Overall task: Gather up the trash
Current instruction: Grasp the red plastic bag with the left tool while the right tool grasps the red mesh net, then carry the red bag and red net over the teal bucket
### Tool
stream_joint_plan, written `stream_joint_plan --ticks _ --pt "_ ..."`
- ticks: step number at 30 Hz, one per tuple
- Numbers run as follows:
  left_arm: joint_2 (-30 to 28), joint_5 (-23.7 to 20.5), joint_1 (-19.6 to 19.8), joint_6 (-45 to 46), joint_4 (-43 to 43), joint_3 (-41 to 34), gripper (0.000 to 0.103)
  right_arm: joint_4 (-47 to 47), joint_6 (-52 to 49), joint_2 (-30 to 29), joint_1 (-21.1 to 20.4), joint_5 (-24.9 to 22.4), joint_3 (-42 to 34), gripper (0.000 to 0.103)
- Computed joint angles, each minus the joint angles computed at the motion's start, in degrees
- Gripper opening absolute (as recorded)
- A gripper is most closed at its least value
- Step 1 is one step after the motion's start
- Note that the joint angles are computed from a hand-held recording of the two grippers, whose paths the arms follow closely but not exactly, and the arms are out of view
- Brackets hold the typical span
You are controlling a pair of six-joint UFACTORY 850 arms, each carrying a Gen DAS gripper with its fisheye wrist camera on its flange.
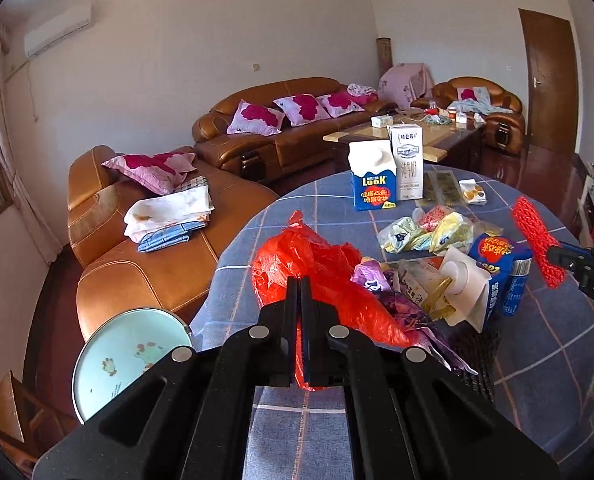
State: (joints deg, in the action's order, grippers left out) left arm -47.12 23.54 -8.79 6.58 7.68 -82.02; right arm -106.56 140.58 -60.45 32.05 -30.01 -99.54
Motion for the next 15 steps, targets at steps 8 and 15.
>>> stream_joint_plan --ticks 8,15 --pt "2.8 3.6 2.0 -1.4 -2.4 3.5 0.001 -8.4 5.8 2.3 1.6 -3.1 1.1 0.01" --pt "3.9 4.5 3.6 2.3 -9.2 4.4 0.001 -14.9 7.0 0.1 2.3 0.9 -5.0 0.01"
